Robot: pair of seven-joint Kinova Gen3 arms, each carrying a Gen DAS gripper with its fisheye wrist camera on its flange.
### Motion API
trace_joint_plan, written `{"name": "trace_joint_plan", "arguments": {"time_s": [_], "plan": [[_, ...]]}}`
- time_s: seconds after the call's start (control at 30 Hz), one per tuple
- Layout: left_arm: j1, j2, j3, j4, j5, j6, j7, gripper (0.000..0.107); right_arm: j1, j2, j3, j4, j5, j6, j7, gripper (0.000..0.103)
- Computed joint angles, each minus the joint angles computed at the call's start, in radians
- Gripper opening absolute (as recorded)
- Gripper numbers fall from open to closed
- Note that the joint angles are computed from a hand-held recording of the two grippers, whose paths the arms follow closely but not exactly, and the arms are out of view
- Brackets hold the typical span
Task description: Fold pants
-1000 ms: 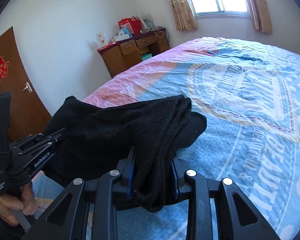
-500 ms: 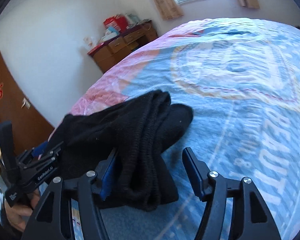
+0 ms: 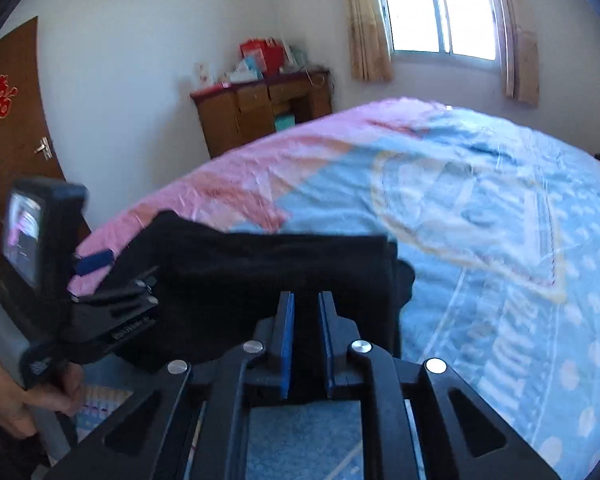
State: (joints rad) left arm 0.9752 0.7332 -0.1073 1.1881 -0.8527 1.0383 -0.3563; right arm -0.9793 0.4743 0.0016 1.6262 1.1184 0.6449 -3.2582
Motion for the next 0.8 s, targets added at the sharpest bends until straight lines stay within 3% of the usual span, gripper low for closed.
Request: {"name": "trace_joint_plan", "arguments": {"time_s": [0.1,0.33,0.53,0.7,0.8], "plan": [[-0.01,-0.004,0.008,0.002,0.01,-0.011,-0.011,0.07,0.032,0.04,-0.016,-0.036,-0.081,0.007,0.071,0.012],[-0.043,-0.097,0.019,0.1,0.048,-0.082,0.013,0.071,-0.003,0.061,0.038,-0.034,-0.095,-0.008,0.07,0.011],[-0.007,-0.193,-0.015,0.213,-0.085,-0.063,0.187,0.07,-0.011,0.036,0.063,0.025,-0.049,-0.08,-0.005,0.012],[-0.058,-0.218,0.042,0.212,-0.138,-0.124,0.219,0.07,-0.02,0.042,0.055,0.017,-0.035,-0.05,-0.009,0.012],[-0.107,-0.212,0.1,0.188,-0.07,-0.198,0.147,0.069,-0.013,0.039,0.052,0.024,-0.024,-0.062,-0.024,0.012]]}}
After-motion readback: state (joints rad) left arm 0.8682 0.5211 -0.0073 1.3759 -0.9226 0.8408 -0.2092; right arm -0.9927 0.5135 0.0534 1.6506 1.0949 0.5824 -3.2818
